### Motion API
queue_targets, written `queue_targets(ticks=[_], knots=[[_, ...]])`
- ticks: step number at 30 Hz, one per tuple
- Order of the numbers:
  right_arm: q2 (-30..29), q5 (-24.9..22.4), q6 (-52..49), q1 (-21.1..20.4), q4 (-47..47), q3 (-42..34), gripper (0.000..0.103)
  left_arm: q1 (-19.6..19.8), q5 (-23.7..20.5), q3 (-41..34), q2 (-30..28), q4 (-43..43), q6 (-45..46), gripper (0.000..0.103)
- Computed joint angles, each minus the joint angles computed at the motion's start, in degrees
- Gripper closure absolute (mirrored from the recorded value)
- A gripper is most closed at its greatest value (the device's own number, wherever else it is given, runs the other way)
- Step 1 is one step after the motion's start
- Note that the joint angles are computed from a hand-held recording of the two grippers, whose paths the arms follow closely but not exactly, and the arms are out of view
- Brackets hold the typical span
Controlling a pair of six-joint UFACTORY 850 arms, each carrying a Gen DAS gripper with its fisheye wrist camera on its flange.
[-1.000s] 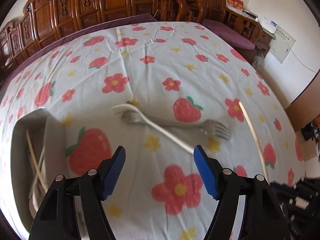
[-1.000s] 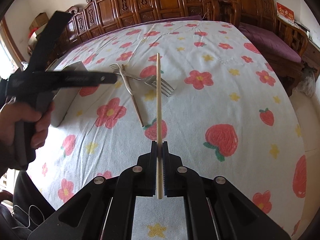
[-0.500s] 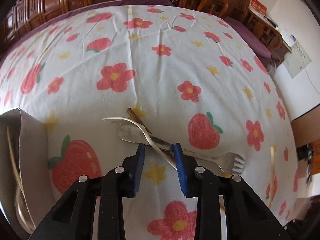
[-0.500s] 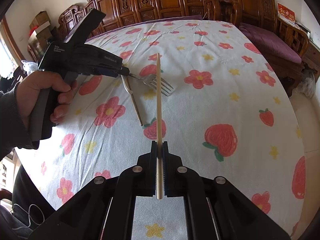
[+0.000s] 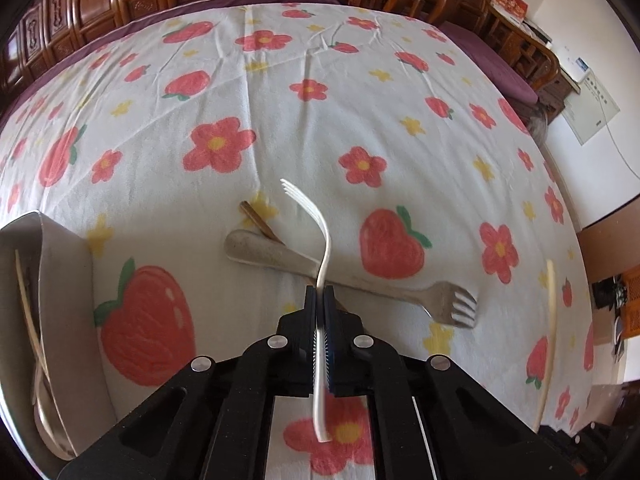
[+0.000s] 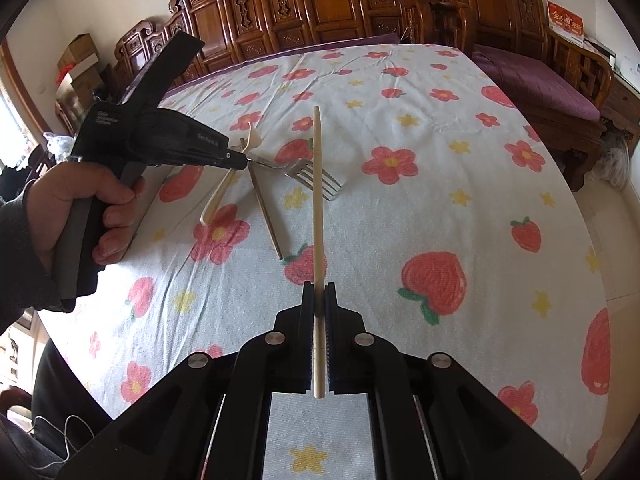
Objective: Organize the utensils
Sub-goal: 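Carry the white fork over the grey tray with the left gripper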
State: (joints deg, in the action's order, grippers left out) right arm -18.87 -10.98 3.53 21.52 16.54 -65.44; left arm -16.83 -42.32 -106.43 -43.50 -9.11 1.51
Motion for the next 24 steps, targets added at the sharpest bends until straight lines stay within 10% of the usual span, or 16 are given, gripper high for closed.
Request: queue_targets(ticks=[24], knots=[[0.56,0.65,1.25,1.33,-2.43,-0.42,0.097,1.29,8.97,20.7,18.28,-0.57,8.97,0.1]])
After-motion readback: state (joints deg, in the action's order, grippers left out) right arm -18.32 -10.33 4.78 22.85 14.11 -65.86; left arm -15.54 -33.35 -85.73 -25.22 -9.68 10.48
